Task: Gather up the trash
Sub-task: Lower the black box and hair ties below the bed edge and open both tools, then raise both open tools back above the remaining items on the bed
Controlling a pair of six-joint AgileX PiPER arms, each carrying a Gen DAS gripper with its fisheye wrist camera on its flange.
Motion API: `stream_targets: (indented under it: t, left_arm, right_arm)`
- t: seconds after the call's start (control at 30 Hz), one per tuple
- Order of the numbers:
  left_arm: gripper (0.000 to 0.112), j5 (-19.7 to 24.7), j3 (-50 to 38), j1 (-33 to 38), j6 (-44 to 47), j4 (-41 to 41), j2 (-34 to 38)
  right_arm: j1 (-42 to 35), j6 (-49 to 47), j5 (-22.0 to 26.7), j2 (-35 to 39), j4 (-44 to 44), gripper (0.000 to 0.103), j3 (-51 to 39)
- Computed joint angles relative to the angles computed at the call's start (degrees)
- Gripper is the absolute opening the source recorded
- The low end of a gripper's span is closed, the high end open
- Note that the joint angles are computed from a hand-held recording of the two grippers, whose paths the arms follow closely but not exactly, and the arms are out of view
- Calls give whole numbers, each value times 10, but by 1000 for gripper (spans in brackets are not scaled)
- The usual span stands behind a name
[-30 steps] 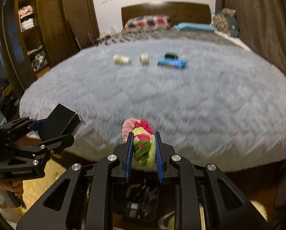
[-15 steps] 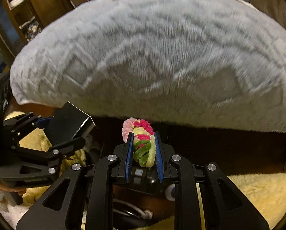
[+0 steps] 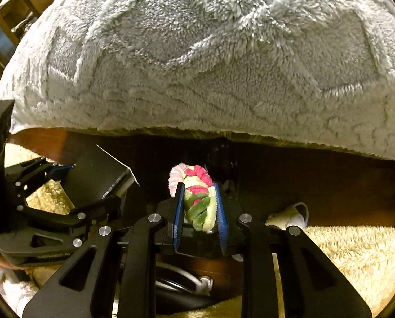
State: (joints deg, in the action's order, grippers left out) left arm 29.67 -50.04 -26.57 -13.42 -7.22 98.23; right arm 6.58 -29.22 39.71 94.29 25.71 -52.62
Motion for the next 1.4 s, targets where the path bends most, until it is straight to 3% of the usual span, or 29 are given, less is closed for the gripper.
stream_targets:
  t: [0.1,0.2,0.37,0.5,0.6,0.67,0.87,1.03,1.4]
  left_arm:
    - [78,-5,-2,3,-3,6,2]
    - [80,4,-8,-3,-27,28,-5]
    - [81,33,-24,-17,-81,88,-34]
    - [84,50,-34,-22,-118,132,-76]
    - [85,67,-47,-26,-145,163,-105]
    - [86,80,-61,-26,-156,179,-119]
    - [90,110,-111,-1,-138,191,-145]
    - [91,133,-171,23,-124,217,-129]
    - [91,171,-373,96,-70,209,-15]
  right_arm:
    - [-16,-17,14,6,12,30,-14]
    - [-48,-37,34,7,18,50,-32]
    - [-74,-31,46,-8,13,60,-54]
    - [-96,-17,53,-34,7,75,-72]
    - [-125,-37,83,-46,34,77,-95]
    - [-141,-42,92,-61,44,86,-109]
    - [-178,-55,117,-73,58,91,-175]
    - [-162,-17,91,-55,27,93,-226]
    - [-91,81,94,83,-61,93,-432]
